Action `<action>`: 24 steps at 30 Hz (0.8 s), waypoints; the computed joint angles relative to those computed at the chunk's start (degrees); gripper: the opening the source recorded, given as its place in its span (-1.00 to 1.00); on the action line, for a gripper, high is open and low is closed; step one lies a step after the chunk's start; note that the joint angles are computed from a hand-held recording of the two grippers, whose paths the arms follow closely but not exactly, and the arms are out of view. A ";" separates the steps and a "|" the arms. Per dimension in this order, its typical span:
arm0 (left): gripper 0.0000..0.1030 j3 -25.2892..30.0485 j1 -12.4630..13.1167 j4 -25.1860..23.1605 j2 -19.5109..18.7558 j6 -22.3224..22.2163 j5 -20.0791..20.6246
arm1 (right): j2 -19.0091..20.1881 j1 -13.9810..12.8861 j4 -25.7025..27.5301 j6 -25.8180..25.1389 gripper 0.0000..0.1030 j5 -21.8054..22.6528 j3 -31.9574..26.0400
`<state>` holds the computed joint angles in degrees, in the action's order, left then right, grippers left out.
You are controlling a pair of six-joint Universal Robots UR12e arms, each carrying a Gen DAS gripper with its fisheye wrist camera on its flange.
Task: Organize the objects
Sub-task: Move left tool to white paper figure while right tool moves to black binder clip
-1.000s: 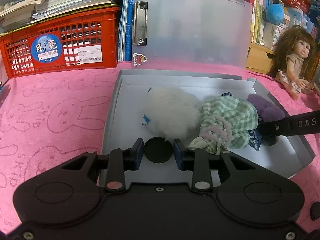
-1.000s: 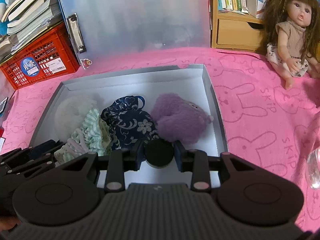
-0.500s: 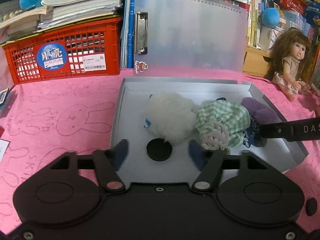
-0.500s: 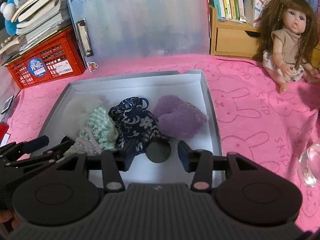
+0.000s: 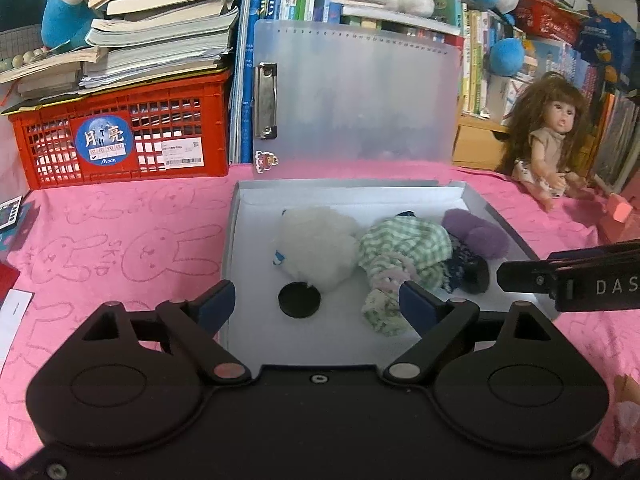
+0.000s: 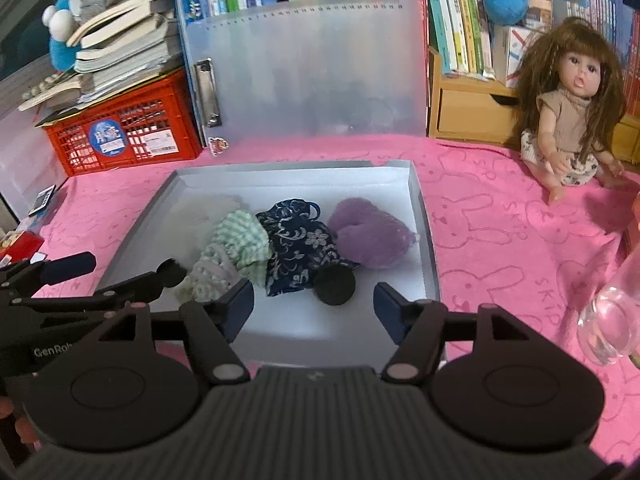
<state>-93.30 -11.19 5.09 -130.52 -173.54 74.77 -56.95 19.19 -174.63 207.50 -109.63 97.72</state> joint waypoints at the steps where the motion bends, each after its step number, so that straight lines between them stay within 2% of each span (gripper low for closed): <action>1: 0.72 -0.42 0.08 0.19 0.24 0.19 -0.34 | -0.09 0.16 -0.52 -0.17 0.55 -0.15 0.27; 14: 0.76 -6.42 1.21 4.65 3.27 1.90 -3.66 | -1.25 2.42 -7.08 -2.54 0.71 -3.76 3.71; 24: 0.77 -11.20 2.27 7.59 5.32 3.61 -5.34 | -1.26 4.06 -12.44 -6.81 0.79 -6.63 6.61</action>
